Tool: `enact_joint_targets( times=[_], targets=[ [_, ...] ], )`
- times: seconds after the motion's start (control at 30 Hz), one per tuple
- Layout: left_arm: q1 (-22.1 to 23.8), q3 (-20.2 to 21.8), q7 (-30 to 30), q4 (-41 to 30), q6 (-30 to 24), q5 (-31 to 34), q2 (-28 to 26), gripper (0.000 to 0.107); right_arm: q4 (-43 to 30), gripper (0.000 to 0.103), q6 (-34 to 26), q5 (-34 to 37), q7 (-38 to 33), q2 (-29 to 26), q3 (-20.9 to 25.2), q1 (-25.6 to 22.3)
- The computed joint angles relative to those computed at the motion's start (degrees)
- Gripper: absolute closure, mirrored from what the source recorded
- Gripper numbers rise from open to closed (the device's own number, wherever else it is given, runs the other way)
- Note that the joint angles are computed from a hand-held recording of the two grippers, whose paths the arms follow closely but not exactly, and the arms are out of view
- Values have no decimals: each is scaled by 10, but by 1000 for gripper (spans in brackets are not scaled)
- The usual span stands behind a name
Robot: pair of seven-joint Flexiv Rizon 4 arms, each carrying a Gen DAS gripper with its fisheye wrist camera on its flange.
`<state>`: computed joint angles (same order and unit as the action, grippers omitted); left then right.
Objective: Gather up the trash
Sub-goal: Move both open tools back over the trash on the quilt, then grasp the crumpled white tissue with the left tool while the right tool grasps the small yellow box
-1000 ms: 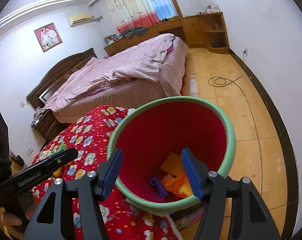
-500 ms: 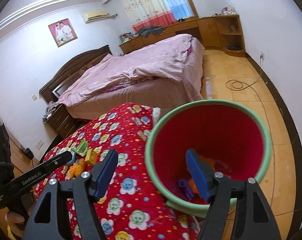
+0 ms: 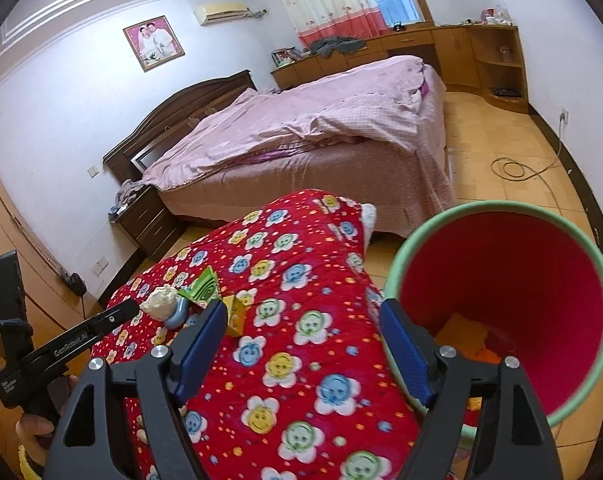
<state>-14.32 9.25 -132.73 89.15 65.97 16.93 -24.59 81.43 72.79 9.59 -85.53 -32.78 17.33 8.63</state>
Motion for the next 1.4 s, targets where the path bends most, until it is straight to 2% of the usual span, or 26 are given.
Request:
enact_joint_targets(
  times=[0.27, 0.53, 0.77, 1.03, 1.17, 1.23, 1.4],
  targets=[
    [16, 16, -5, -18, -23, 7, -24, 46, -35, 22, -14, -6, 22, -31, -6, 19],
    [39, 6, 21, -47, -22, -29, -68, 46, -57, 22, -33, -18, 38, -53, -12, 27],
    [39, 18, 18, -62, -18, -45, -94, 46, -71, 22, -42, -27, 47, -66, -17, 32],
    [62, -5, 46, -28, 38, -100, -99, 46, -83, 22, -56, -29, 45, -77, -15, 35],
    [81, -29, 77, 6, 83, -143, -88, 70, -86, 22, -61, -28, 37, -79, -11, 38],
    [82, -32, 91, 19, 97, -160, -81, 75, -87, 22, -62, -29, 34, -80, -11, 41],
    [64, -10, 101, 39, 113, -170, -67, 78, -94, 22, -70, -28, 27, -85, -8, 47]
  ],
)
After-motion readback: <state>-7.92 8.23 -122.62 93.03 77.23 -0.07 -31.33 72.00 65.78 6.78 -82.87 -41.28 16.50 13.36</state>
